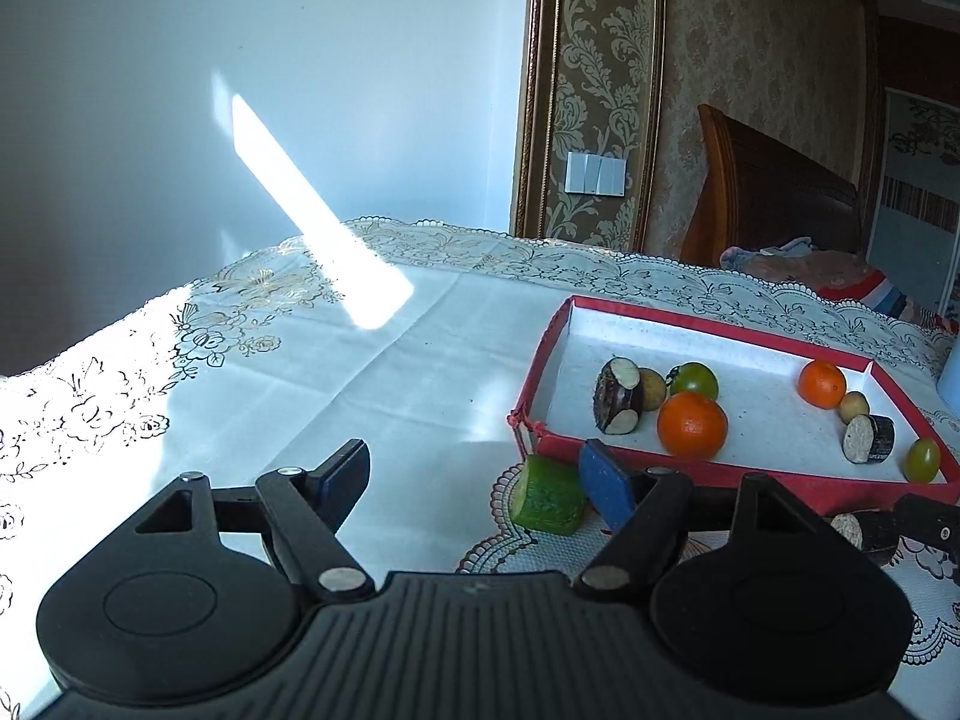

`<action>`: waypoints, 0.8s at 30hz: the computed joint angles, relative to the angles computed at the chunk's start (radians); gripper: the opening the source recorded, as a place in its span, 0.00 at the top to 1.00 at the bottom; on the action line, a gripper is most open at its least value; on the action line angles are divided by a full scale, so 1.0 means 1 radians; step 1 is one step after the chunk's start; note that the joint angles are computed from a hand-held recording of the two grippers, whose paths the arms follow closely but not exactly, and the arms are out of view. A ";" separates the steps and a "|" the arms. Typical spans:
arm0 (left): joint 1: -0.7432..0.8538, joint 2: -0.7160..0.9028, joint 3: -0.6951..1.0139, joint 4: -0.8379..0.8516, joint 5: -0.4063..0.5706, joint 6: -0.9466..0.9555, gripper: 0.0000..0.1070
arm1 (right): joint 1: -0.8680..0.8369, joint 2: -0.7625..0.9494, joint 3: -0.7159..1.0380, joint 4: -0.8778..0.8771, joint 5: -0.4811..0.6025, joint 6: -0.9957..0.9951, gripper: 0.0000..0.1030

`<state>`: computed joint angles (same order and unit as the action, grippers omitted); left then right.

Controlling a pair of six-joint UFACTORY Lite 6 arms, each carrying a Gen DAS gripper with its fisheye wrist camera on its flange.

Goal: Organize fruits
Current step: 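Move the left tool to the green cucumber piece while the right tool approaches a dark log piece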

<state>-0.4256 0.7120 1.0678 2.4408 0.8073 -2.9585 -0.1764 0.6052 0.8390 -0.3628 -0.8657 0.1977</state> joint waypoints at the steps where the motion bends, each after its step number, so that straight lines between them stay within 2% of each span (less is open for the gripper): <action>1: 0.019 -0.001 0.005 0.018 -0.034 -0.021 0.28 | 0.000 0.000 0.000 -0.003 0.001 0.001 0.00; 4: 0.065 0.004 0.031 0.101 -0.125 -0.103 0.28 | 0.004 -0.001 -0.001 -0.004 0.004 -0.004 0.00; 7: 0.064 0.016 0.043 0.099 -0.132 -0.100 0.28 | 0.005 0.000 -0.001 0.000 0.007 -0.005 0.00; 16: -0.016 0.102 0.179 -0.119 -0.089 0.239 0.28 | 0.006 0.010 0.015 0.000 0.032 0.004 0.00; 19: -0.024 0.120 0.212 -0.156 -0.087 0.295 0.23 | 0.008 0.013 0.019 0.000 0.036 0.004 0.00; 24: -0.008 0.080 0.148 0.006 -0.106 0.171 0.23 | 0.009 0.011 0.017 0.002 0.035 0.001 0.00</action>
